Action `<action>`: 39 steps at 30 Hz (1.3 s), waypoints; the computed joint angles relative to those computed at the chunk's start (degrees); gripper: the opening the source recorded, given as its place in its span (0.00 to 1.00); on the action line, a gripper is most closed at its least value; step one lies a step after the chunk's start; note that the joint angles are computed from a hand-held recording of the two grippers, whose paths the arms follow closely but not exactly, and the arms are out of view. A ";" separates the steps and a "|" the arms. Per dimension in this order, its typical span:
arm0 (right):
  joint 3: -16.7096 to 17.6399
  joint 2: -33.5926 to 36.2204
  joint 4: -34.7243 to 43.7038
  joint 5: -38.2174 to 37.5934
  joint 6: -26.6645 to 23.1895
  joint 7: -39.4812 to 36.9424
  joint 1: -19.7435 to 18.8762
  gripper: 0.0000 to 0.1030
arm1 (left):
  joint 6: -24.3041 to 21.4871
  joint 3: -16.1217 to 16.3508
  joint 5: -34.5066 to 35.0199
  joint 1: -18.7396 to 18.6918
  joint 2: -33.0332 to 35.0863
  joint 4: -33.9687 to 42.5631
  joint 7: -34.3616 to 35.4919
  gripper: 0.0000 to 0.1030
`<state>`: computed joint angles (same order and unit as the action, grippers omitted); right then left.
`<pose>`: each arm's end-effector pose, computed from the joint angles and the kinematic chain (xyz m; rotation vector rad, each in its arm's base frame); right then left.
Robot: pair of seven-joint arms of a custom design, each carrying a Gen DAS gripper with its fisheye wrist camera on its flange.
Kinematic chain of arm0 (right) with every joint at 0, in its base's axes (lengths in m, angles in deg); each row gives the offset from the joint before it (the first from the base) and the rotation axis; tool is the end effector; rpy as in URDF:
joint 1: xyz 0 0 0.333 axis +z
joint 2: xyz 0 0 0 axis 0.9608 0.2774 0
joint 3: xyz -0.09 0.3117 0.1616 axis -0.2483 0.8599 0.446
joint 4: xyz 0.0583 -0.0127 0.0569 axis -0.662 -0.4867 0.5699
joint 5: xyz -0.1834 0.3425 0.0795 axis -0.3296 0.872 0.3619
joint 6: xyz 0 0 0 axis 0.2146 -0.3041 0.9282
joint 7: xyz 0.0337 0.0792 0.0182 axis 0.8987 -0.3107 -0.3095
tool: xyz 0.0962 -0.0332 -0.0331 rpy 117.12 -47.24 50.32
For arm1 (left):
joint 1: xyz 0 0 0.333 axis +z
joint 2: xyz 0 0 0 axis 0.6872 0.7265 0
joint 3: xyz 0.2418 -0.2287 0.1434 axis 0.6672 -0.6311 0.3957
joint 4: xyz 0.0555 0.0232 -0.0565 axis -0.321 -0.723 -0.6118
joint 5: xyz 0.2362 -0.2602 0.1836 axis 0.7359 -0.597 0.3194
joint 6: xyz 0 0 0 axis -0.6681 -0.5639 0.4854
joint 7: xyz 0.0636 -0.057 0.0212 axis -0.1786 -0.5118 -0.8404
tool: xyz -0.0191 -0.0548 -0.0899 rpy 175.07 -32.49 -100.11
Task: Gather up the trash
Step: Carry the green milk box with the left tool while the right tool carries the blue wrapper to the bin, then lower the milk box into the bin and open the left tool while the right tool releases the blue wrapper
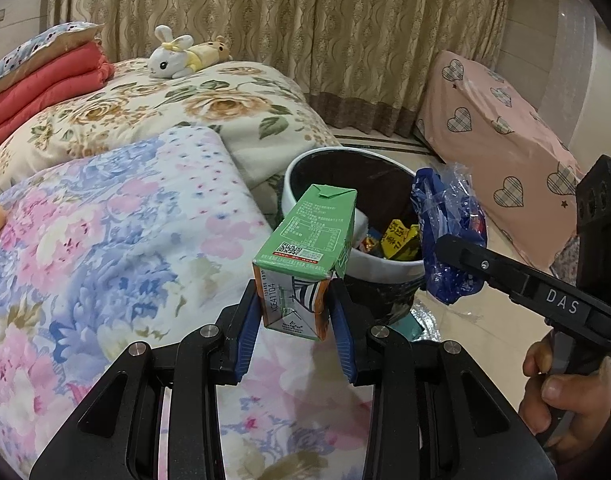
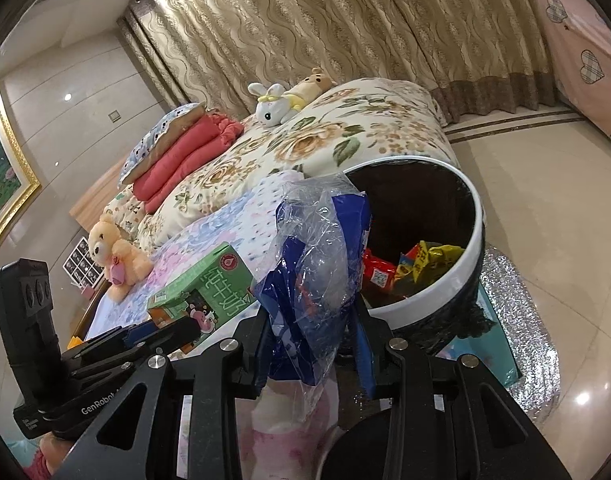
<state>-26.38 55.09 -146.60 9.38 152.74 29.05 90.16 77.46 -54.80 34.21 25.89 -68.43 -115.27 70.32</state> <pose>0.4506 0.1331 0.4987 -1.2038 1.7975 -0.5613 0.5155 -0.2705 0.5482 -1.2179 2.3877 -1.0958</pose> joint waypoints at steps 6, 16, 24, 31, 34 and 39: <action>-0.85 -0.63 -1.01 -1.72 -0.29 2.17 -0.11 0.34 | -0.21 -0.64 1.27 -0.24 0.86 1.06 -0.75 0.32; 1.11 -0.98 -1.06 -1.99 -1.57 2.55 -3.58 0.34 | -0.47 -1.91 3.50 0.01 2.54 3.23 -2.61 0.32; 1.90 -0.97 0.06 -0.40 -2.80 0.06 -5.95 0.34 | -0.57 -3.50 6.40 0.52 4.94 5.97 -4.78 0.32; 2.23 -0.58 0.42 -2.30 -4.27 1.25 -8.23 0.34 | -1.08 -4.80 9.53 1.11 7.05 8.23 -7.35 0.32; 4.40 -0.38 0.93 -2.10 -5.21 0.90 -11.12 0.34 | -1.28 -5.35 10.82 1.45 7.89 9.13 -8.26 0.32; 10.43 -0.22 1.67 -2.83 -6.90 1.47 -18.57 0.34 | -1.30 -6.19 12.45 1.99 8.91 10.23 -9.52 0.32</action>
<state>-15.95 54.86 -144.92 6.55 145.83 30.52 71.60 76.16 -60.99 46.66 27.88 -59.52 -105.04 60.80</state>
